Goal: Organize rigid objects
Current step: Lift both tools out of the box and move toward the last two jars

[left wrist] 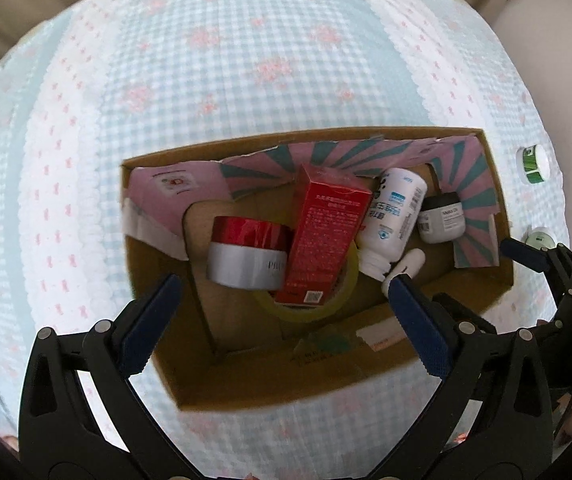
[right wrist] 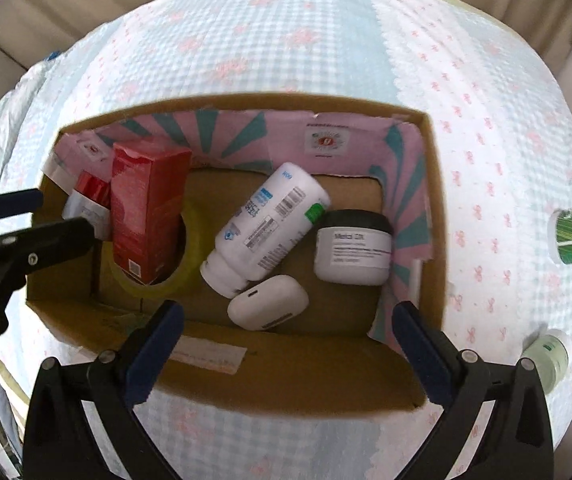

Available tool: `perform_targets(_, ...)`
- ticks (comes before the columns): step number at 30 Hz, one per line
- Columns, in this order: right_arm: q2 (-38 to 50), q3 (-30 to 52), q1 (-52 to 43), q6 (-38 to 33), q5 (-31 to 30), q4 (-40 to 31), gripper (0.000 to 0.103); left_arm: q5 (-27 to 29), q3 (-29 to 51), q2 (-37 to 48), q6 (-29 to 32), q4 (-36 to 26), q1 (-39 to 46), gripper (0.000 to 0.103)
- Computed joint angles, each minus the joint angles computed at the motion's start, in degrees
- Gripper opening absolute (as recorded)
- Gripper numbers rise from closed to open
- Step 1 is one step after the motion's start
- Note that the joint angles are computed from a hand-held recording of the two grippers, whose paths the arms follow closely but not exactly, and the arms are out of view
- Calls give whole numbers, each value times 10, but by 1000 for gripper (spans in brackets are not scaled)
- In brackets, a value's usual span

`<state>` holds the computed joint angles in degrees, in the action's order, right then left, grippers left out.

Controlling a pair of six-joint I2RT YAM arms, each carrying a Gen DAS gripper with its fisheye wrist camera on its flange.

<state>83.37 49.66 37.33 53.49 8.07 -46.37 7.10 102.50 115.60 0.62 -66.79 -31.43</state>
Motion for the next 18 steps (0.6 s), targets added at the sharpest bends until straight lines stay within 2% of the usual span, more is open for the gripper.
perform_targets(7, -33, 49, 39, 16, 22, -75, 103, -5, -25, -72, -11, -19, 4, 103)
perform_targets(9, -56, 64, 42, 20, 23, -107, 103, -33, -31, -99, -17, -29, -2, 103)
perform_targets(12, -77, 94, 77, 53, 42, -153, 103, -62, -32, -132, -15, -45, -12, 103)
perform_targets(18, -83, 182, 144, 121, 84, -260, 103, -48, -24, -192, -21, -91, -15, 103)
